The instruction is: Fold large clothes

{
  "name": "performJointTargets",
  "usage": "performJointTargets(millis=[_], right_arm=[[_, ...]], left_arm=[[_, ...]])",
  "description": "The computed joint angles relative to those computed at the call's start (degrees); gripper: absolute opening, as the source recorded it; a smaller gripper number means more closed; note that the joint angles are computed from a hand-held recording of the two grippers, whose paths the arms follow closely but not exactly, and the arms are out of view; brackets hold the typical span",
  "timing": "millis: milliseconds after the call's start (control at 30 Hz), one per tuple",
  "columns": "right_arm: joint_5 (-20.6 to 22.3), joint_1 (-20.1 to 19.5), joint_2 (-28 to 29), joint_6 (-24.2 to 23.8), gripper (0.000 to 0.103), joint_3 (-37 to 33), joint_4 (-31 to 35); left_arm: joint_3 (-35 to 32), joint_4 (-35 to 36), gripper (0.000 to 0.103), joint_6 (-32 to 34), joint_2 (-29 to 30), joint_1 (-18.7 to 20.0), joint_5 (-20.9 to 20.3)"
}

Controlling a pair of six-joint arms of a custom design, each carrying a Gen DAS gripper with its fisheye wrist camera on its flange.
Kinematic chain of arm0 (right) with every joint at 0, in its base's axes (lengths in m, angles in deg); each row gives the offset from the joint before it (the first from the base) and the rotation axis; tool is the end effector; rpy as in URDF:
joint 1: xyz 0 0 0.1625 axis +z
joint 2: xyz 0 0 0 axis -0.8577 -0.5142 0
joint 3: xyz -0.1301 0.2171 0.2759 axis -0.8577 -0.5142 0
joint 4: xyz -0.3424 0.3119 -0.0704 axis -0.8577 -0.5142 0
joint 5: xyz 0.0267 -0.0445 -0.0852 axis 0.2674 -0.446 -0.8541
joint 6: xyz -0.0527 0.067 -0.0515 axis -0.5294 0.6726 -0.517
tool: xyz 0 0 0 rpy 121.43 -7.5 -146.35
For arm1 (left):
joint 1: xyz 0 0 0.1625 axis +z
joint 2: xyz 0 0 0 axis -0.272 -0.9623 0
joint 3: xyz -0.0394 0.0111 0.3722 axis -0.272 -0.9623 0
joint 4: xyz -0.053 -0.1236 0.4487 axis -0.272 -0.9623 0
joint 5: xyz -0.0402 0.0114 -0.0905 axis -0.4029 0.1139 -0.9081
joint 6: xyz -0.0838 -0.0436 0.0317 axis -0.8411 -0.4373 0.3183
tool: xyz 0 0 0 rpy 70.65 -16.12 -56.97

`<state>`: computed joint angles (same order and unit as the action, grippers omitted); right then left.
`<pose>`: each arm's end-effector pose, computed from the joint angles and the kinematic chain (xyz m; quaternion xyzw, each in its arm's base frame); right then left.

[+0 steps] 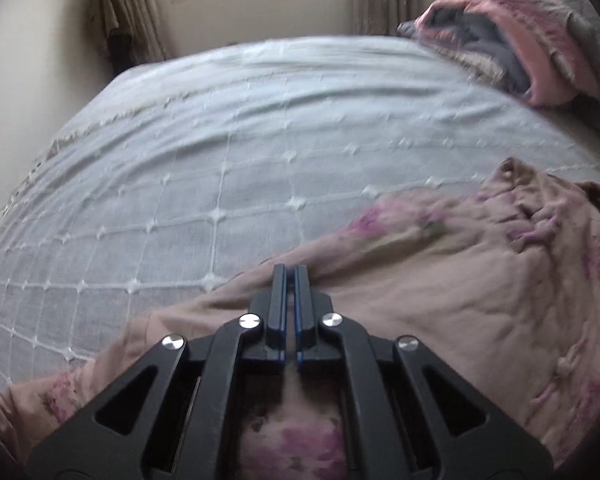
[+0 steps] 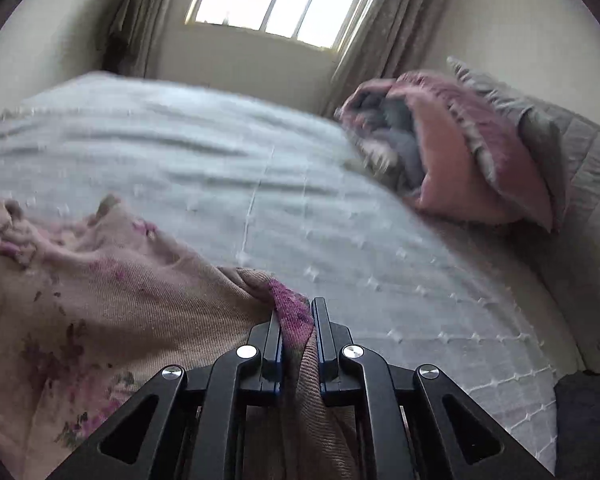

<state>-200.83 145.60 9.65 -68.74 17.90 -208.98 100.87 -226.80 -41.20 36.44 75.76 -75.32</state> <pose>0.0406 -0.7870 0.1667 0.3213 -0.7866 0.2935 0.4380 -0.1342 -0.6780 0.0974 0.0524 0.8342 -0.3355 0.4346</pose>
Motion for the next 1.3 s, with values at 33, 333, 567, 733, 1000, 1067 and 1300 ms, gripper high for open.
performJointTargets(millis=[33,333,567,733,1000,1067,1300], right_arm=[[-2.3,0.14,1.49,-0.52,0.017,-1.76,0.95],[9.03,-0.03,-16.92,12.89,0.074,12.82,15.18],[12.63,-0.57,-36.0,18.37,0.084,29.26,24.23],[12.85,-2.59,-49.05,18.83,0.084,39.77,28.42],[17.55,-10.41,-69.99,17.49,0.084,52.25,40.64],[19.09,-12.92,-74.36,16.25,0.084,54.59,43.44],[23.13,-22.81,-82.91,14.89,0.084,59.64,53.2]], left_arm=[[0.23,2.86,0.011,-2.87,-0.57,0.76,-0.8],[13.35,5.39,0.081,-11.71,-14.01,-4.01,-0.48],[27.51,32.85,0.084,-40.72,-33.39,-13.13,-1.64],[35.58,45.68,0.086,-56.59,-42.9,-21.39,-7.61],[45.44,48.18,0.086,-68.65,-49.27,-32.24,-19.5],[46.86,47.98,0.086,-70.38,-49.28,-34.01,-21.52],[54.82,32.77,0.086,-72.3,-52.67,-35.22,-29.63]])
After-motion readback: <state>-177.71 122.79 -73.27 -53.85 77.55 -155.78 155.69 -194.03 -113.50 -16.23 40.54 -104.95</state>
